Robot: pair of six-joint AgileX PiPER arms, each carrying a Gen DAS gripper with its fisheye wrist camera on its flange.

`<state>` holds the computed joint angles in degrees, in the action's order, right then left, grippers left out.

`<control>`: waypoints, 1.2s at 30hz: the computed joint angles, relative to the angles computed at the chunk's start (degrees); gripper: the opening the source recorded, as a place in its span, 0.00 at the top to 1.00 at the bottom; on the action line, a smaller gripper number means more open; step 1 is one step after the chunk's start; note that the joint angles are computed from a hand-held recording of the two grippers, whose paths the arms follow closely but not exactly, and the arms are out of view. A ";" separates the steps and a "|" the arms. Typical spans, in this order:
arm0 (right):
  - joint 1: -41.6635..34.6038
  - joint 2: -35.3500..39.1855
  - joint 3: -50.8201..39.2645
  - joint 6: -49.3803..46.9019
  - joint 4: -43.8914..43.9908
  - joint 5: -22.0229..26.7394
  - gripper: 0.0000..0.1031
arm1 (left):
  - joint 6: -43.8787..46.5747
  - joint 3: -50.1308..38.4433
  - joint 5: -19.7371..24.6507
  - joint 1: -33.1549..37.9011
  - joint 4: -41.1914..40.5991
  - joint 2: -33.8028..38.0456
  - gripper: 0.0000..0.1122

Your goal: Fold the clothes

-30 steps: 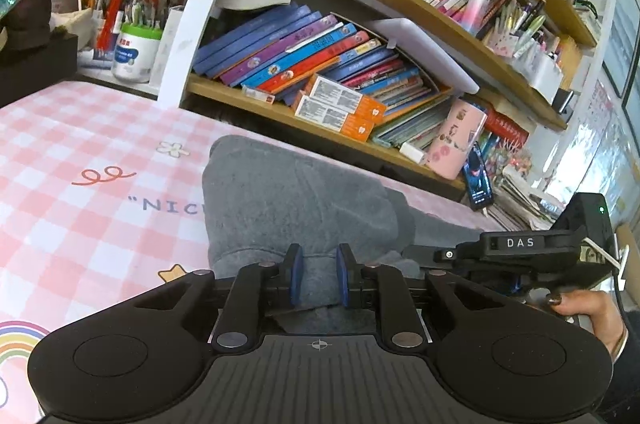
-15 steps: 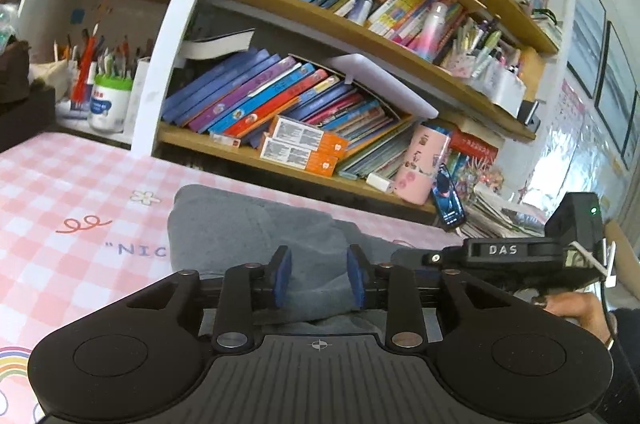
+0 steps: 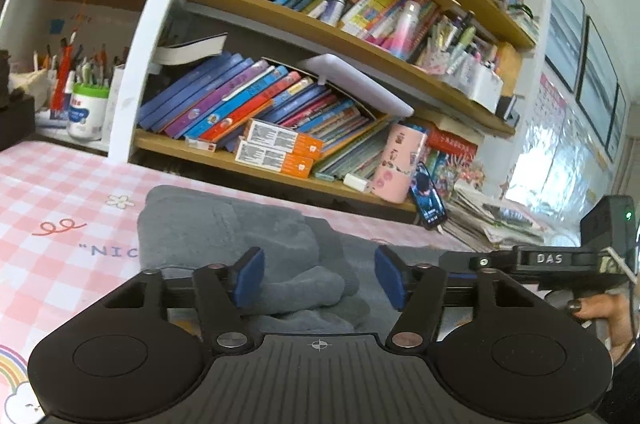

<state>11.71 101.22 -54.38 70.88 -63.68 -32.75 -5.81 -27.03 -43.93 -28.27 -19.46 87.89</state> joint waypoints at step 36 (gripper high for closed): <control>-10.23 -2.06 2.83 25.81 -16.94 5.96 0.32 | 8.26 -6.32 4.64 -3.19 -0.02 5.57 0.15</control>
